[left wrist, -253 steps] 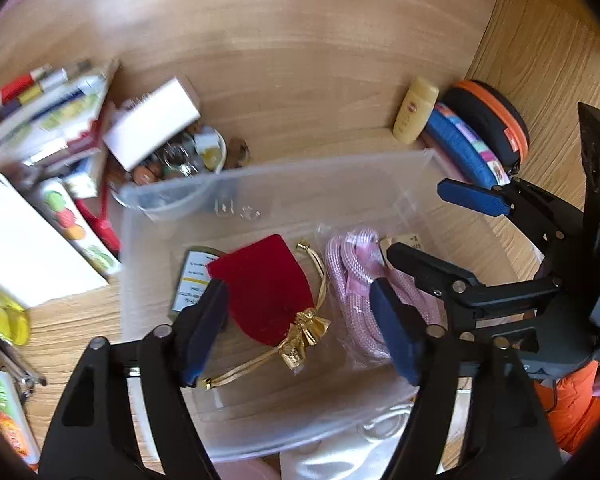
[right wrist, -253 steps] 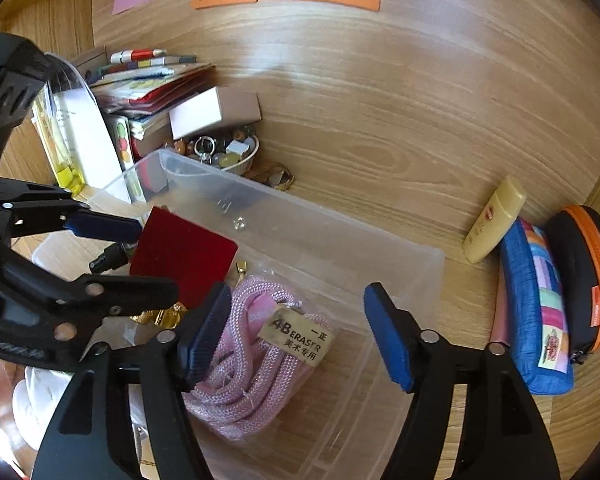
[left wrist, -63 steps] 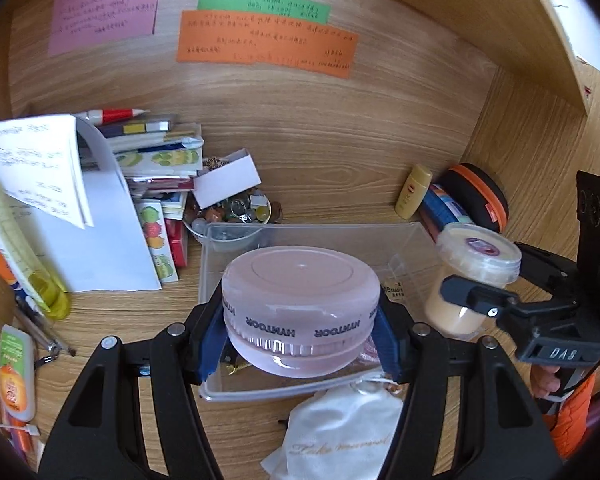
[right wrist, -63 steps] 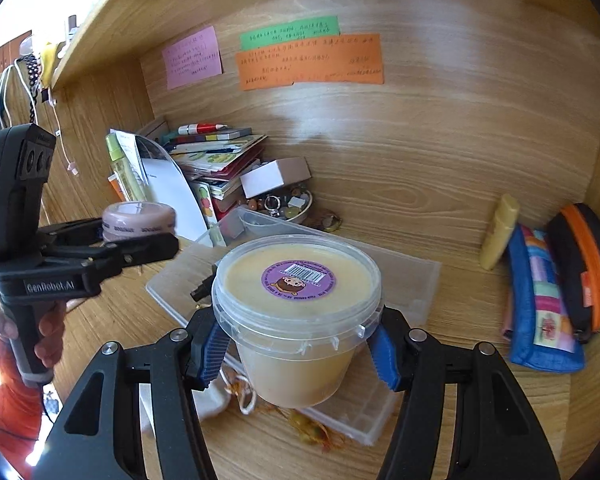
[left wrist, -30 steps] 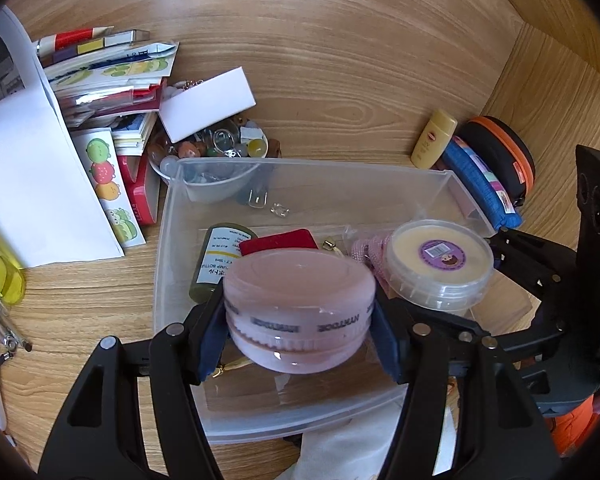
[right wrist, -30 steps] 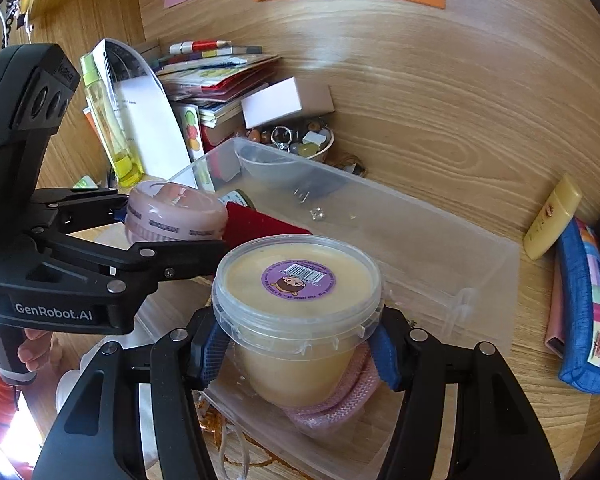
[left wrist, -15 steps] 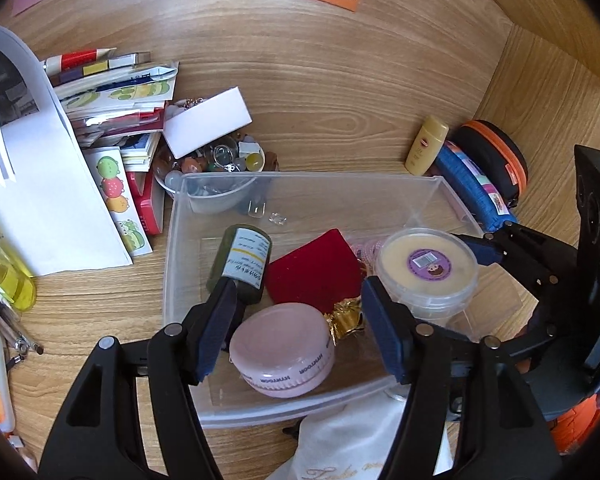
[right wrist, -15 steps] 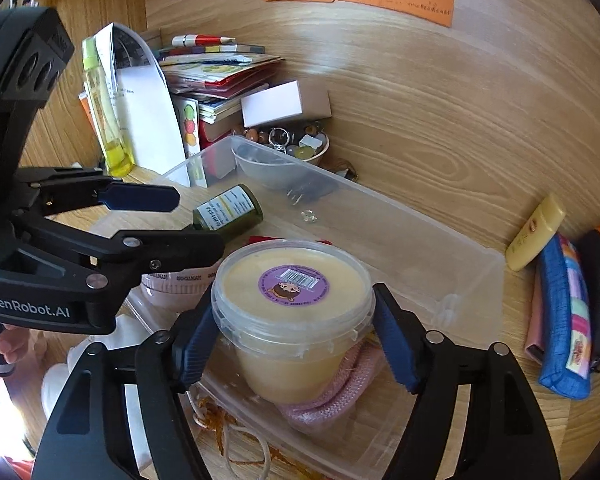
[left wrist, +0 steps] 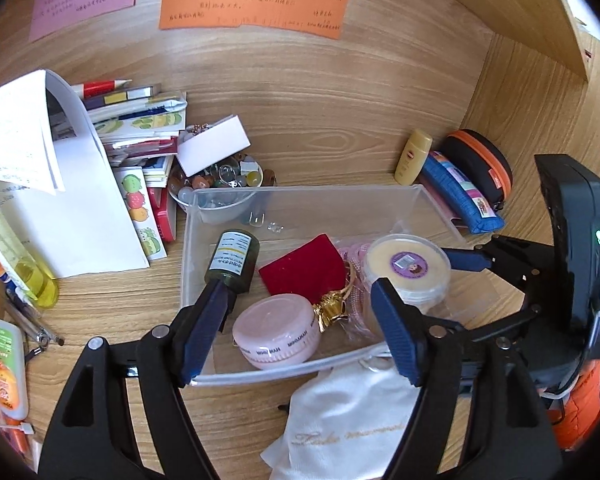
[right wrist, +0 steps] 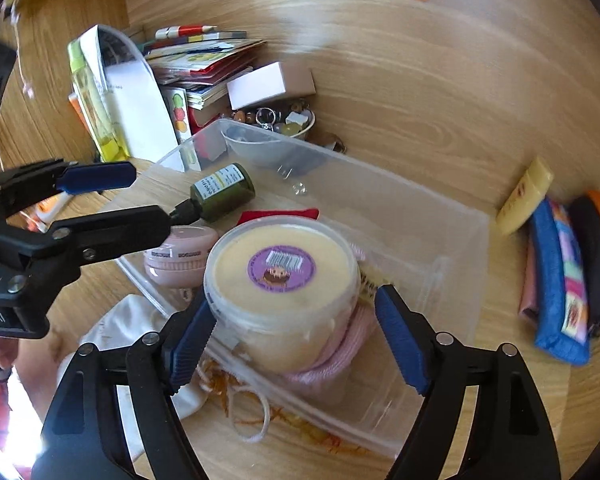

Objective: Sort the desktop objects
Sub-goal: 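Lower the pink case and cream jar into the box and open both grippers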

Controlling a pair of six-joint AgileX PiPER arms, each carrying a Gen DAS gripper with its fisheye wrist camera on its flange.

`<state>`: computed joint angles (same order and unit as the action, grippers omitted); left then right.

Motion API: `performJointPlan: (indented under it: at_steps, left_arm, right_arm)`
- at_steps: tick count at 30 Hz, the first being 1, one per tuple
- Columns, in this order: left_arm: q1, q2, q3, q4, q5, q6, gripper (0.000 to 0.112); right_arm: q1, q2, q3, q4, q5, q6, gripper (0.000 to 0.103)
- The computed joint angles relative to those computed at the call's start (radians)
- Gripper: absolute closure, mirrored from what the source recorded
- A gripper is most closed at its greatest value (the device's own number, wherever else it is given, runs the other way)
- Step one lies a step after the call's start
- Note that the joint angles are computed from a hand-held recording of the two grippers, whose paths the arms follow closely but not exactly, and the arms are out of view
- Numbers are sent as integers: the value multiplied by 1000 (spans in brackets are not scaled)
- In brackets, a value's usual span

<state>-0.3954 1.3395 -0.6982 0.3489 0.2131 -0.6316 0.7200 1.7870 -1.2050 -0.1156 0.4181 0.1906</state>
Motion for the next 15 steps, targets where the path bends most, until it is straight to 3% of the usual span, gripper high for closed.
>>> performJointPlan:
  at_steps: [5, 7, 15]
  left_arm:
    - [-44, -47, 19, 143, 35, -161, 36]
    - [-63, -69, 28, 209, 52, -235, 33]
    - [-150, -167, 72, 413, 151, -469, 19]
  right_arm:
    - [-42, -41, 40, 233, 1, -175, 26]
    - [-45, -67, 67, 253, -11, -192, 23]
    - [-6, -168, 164, -31, -50, 74, 20]
